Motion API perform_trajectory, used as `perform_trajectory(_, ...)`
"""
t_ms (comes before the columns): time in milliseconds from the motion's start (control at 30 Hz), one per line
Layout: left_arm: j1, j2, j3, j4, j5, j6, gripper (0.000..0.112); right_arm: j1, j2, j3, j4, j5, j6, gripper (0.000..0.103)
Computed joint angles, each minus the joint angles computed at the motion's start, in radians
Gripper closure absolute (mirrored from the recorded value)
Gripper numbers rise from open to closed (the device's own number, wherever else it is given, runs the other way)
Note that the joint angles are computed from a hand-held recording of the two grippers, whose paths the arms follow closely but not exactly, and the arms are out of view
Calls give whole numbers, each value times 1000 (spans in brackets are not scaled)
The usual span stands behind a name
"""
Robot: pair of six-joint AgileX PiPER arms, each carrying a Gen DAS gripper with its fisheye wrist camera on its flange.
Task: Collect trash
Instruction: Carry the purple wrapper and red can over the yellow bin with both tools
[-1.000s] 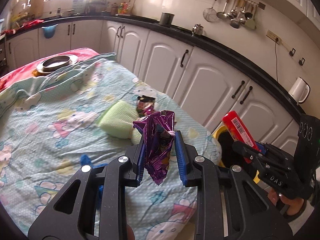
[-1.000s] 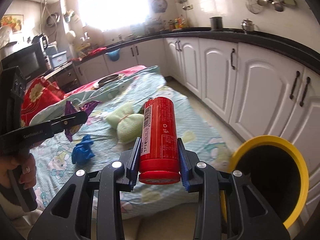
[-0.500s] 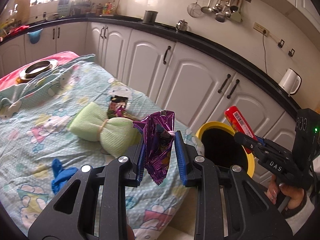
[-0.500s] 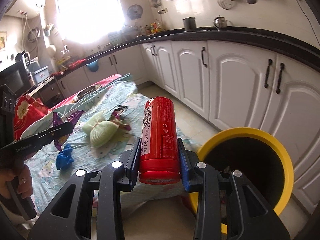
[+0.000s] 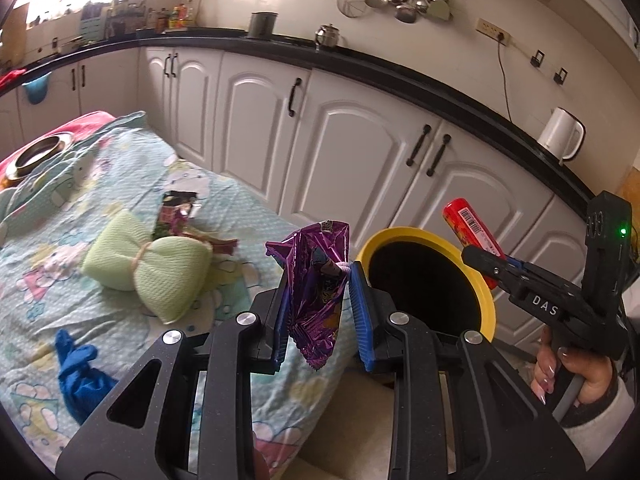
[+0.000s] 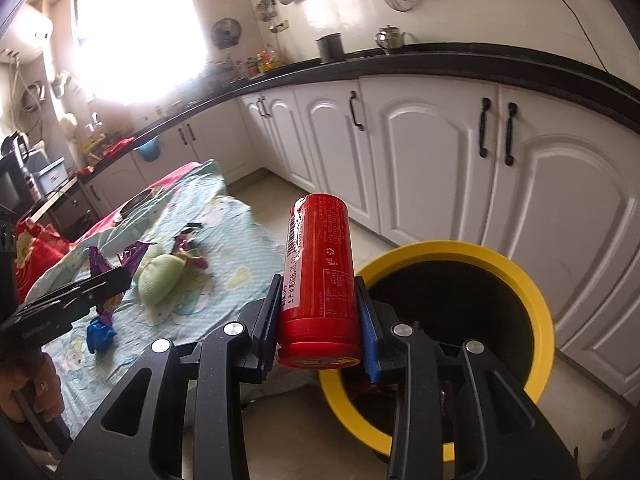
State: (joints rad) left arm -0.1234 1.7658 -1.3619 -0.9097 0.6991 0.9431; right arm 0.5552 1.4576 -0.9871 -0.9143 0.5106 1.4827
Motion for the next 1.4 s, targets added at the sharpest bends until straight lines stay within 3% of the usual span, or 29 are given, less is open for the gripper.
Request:
perform_trajectory(767,-224,107,-119,64,-28,-95,92,-130,-136,207,3,-18,112,71)
perform_trajectory(1400,-351,213,-225,187,-46,-197,91,-214,-150,305,71,-61,105,71)
